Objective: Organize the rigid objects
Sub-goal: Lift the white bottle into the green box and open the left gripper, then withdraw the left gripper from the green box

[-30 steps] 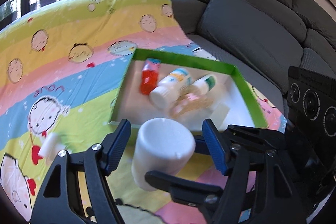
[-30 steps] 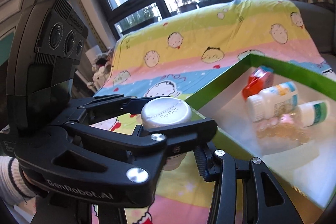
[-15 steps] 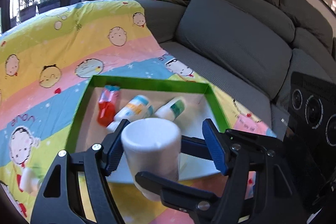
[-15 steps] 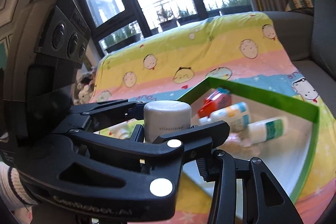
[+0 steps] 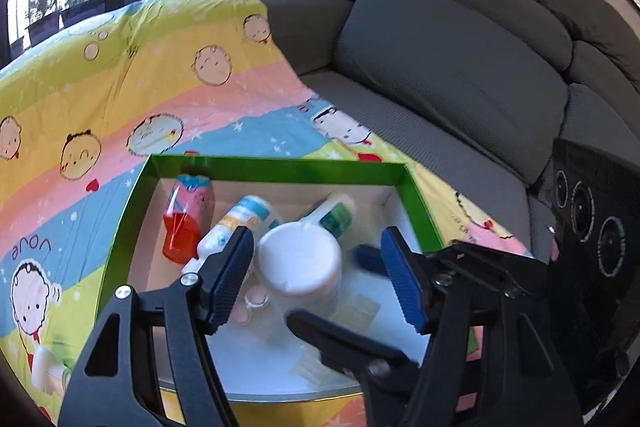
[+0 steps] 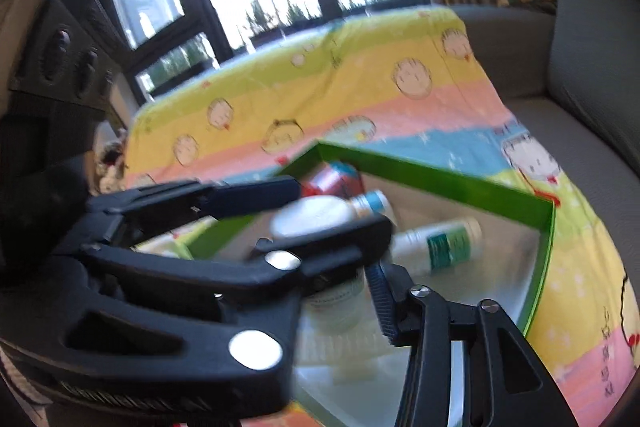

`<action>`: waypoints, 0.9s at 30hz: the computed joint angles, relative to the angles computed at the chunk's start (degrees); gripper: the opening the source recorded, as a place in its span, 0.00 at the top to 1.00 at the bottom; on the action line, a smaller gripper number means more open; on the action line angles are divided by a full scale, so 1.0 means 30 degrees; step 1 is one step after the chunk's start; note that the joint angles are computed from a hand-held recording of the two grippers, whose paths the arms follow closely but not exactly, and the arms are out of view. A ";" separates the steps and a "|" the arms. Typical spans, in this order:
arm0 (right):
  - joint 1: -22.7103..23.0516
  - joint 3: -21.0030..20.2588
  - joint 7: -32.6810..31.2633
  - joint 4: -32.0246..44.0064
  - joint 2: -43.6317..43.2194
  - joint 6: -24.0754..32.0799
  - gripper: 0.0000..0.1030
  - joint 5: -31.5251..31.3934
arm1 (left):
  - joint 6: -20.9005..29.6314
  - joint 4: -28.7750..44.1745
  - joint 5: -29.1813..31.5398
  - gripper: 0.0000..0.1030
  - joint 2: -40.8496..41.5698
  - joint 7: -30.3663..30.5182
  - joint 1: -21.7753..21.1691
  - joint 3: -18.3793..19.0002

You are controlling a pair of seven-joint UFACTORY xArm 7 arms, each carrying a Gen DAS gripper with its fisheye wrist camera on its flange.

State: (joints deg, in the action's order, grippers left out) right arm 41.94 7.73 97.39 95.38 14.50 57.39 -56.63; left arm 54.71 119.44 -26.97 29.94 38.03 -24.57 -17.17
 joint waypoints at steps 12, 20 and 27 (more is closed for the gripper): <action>0.1128 0.1023 0.1556 -0.0928 -0.1123 0.4161 0.25 -0.0683 | -0.0863 -0.2043 -0.0658 0.37 -0.1355 0.0770 0.1002 0.0109; 0.1980 0.1539 -0.0133 0.0716 0.0049 0.2997 0.22 -0.1359 | -0.1824 -0.4617 -0.1531 0.37 -0.3161 0.1790 0.2069 0.0478; 0.2900 0.0643 -0.2484 0.3787 0.2758 0.1433 0.22 0.0475 | -0.1985 -0.6120 -0.2648 0.37 -0.4344 0.2580 0.3013 0.0873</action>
State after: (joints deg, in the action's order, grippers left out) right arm 50.64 9.66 89.93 106.74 22.77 61.69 -55.21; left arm 48.76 101.08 -34.92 16.91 45.76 -15.53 -14.55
